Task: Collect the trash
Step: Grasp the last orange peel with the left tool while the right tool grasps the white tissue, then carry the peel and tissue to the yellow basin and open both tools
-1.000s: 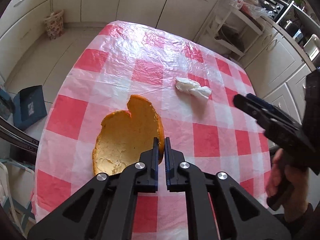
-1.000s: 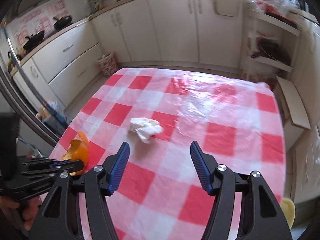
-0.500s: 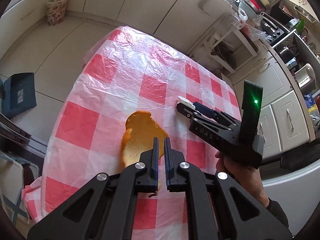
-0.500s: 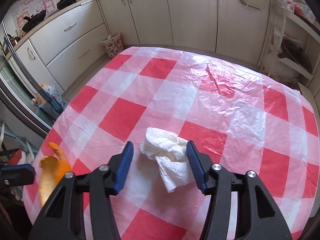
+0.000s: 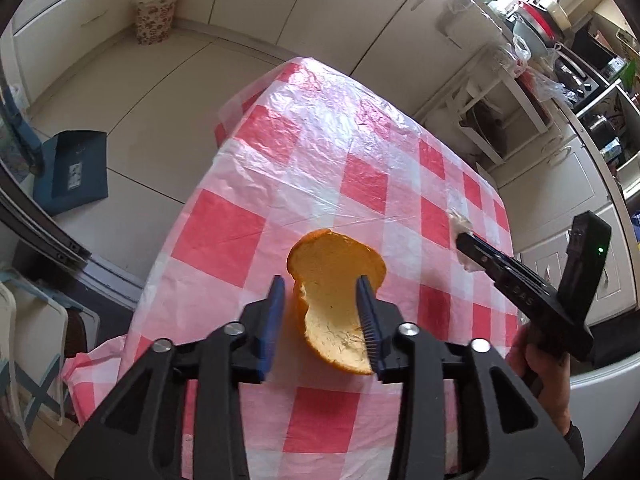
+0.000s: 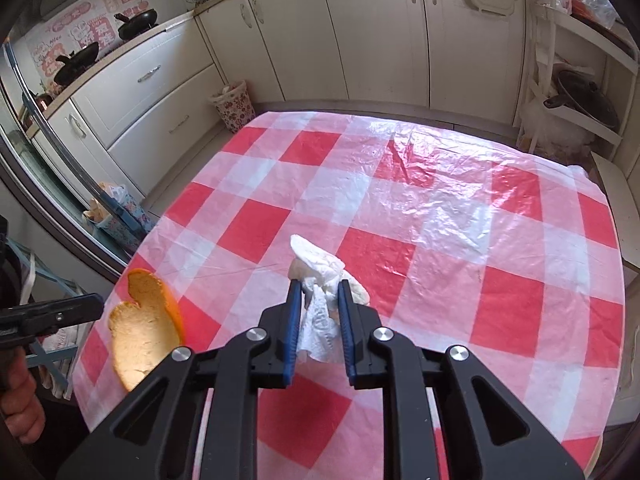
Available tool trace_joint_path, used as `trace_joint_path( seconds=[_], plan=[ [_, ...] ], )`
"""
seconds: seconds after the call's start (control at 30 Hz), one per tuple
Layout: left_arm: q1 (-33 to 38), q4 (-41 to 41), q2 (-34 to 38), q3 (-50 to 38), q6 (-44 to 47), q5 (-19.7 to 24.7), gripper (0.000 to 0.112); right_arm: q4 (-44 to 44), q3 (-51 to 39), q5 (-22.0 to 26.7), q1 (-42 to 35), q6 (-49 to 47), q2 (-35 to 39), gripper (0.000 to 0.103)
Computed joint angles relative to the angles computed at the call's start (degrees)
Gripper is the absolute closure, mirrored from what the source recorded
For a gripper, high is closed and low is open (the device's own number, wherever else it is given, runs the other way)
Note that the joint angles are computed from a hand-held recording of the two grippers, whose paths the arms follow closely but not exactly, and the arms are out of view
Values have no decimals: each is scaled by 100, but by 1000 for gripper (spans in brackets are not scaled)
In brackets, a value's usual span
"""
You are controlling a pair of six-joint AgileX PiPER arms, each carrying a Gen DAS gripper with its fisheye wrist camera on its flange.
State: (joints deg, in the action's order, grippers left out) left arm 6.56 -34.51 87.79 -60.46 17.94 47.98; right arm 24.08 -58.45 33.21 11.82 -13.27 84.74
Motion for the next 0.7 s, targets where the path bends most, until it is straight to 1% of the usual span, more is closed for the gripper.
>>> trace_joint_path(
  seconds=[0.07,0.13,0.23,0.3,0.33,0.37,0.4,0.43,0.53,0.7],
  plan=[
    [-25,-56,153,47,10,-40,68,166,38,72,-56,-139,-47,84],
    [-144,-33,313,61,-44,-86,68,93,92,72,-21,-93,-109,84],
    [-440,219,413,133,-258,-344,68,56,154,89,5,-56,-206,84],
    [-574,249,440,193,-322,-488,69,80,205,99,-14,-84,-275,84],
    [-622,267,422,223,-352,-574,77,85,216,110,-18,-89,-305,84],
    [-682,371,425,218,-453,-618,92,94,229,123,-25,-102,-334,84],
    [-687,357,438,211,-428,-618,100,109,257,135,-33,-123,-375,84],
    [-633,169,463,207,-266,-547,106,132,282,152,-45,-152,-415,84],
    [-664,101,333,270,-221,-566,107,194,368,218,-90,-241,-565,84],
    [-684,-248,155,354,39,-474,107,319,580,390,-253,-442,-923,84]
  ],
)
